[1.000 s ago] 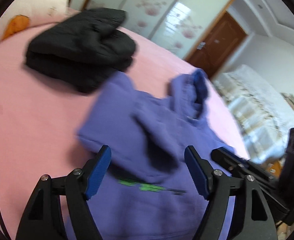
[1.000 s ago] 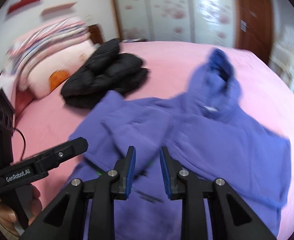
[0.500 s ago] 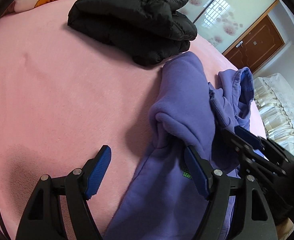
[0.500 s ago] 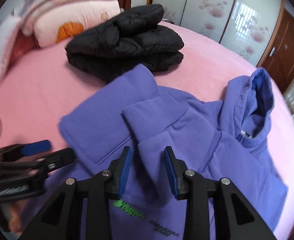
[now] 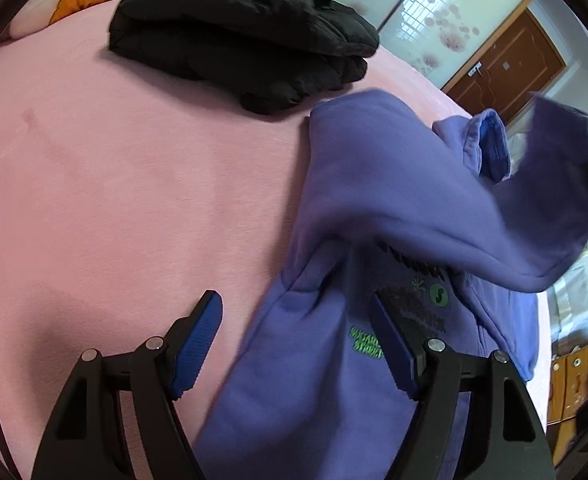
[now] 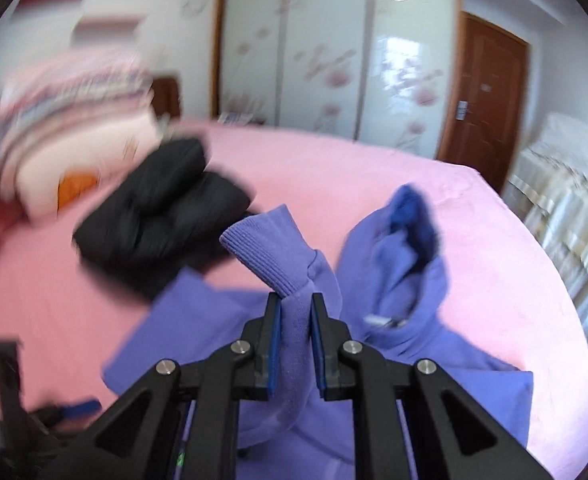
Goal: Fold large clothes
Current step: 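Lift the sleeve with the left tool and fold it across the hoodie front, then open the left tool to release the sleeve while the right tool presses the folded cuff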
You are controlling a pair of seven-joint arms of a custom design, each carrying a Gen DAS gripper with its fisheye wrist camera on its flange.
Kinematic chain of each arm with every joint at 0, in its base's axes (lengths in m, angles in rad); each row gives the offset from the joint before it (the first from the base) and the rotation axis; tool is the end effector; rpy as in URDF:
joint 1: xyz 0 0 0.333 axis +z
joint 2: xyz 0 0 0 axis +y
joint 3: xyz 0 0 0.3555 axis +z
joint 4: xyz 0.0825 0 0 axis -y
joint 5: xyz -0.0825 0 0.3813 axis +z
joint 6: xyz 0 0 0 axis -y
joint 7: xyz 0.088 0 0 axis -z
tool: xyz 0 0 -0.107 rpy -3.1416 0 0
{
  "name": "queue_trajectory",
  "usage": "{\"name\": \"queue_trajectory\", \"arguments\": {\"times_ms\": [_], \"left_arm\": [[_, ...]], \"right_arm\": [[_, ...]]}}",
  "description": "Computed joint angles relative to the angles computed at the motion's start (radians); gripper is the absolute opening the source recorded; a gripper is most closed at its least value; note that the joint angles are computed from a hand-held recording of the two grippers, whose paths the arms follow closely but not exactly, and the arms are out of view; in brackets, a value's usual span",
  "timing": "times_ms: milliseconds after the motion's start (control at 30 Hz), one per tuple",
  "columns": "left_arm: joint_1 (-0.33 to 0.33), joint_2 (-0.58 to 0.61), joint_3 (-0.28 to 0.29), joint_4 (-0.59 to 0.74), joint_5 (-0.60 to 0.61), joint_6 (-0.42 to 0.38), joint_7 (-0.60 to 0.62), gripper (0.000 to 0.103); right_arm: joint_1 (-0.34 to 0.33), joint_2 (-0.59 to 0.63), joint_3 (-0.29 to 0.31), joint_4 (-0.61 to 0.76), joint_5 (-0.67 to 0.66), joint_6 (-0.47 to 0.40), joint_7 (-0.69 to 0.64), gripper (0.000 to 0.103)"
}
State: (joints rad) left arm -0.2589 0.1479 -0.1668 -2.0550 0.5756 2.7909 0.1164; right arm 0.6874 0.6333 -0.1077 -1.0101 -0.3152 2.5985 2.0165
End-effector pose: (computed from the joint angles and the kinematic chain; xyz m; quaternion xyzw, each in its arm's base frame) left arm 0.5547 -0.2741 0.4694 -0.8265 0.4606 -0.3027 0.1146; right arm 0.6460 0.4733 0.6356 -0.7249 0.4938 -0.2735 0.3949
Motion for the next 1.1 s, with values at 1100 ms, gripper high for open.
{"name": "queue_trajectory", "arguments": {"times_ms": [1100], "left_arm": [[-0.035,0.182,0.0,0.393,-0.086,-0.173,0.365,0.073]], "right_arm": [[-0.307,0.027,0.144,-0.153,0.5,-0.173,-0.124,0.023]]}}
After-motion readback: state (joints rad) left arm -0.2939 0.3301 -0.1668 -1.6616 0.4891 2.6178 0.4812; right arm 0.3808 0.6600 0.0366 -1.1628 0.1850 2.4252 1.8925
